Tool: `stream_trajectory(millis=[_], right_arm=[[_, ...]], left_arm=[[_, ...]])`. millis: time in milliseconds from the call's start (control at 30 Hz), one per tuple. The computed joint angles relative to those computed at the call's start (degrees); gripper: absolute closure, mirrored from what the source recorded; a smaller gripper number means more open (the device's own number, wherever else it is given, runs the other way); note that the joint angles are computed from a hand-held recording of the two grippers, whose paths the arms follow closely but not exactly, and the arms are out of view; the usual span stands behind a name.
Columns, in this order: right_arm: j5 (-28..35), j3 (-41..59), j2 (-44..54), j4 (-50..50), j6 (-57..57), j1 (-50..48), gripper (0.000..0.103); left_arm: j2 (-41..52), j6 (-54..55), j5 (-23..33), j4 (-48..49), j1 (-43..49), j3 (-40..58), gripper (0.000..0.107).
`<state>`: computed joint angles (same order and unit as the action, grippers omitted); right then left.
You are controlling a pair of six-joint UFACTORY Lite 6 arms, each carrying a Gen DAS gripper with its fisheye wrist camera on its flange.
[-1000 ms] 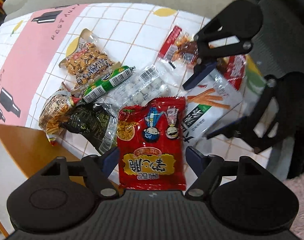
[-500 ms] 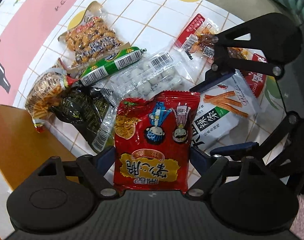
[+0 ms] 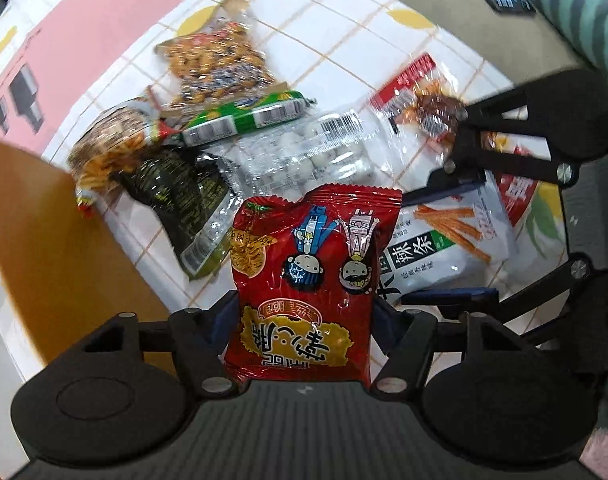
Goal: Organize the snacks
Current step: 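Grasp the red chip bag with the left gripper while the right grasps the white spicy-strip bag, then carry both bags over the box and open both grippers to drop them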
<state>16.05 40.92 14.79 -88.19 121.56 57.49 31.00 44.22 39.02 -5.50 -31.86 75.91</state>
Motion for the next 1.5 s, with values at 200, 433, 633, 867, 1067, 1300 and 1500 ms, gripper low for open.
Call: stream_trajectory(millis=[200,433,633,867,1067,1300,1500], right_arm=[[4.3,1.3,-2.0,16.2,-13.2,3.7,0.054],[12.7,1.7,-8.2,29.2,-20.1,8.8,0.054],[24.7,5.4,-11.3,35.7,-18.9,14.9,0.055],[34.7,15.0,-11.1,34.7,-19.9,17.1,0.055],[27.7,23.4,-8.8,33.0,-20.9,10.5,0.055],[19.5,40.4,5.4,41.0,-30.6,1.9,0.055],[20.7,58.7,21.0,54.1,-49.5,-2.5,0.055]], left_arm=[[-9.8,-0.2,2.5,-6.5,3.0,-5.1,0.031],[-21.0,2.3,5.9,-13.9,6.7,-9.1,0.031],[-27.2,5.9,9.6,-18.9,12.0,-9.0,0.031],[-31.2,8.9,12.7,-16.6,19.3,-5.6,0.031],[-29.7,11.9,9.2,-11.8,24.2,-3.5,0.031],[-22.5,17.1,6.1,-9.6,28.6,-0.9,0.031],[-15.7,23.4,1.7,-7.6,30.1,0.0,0.031]])
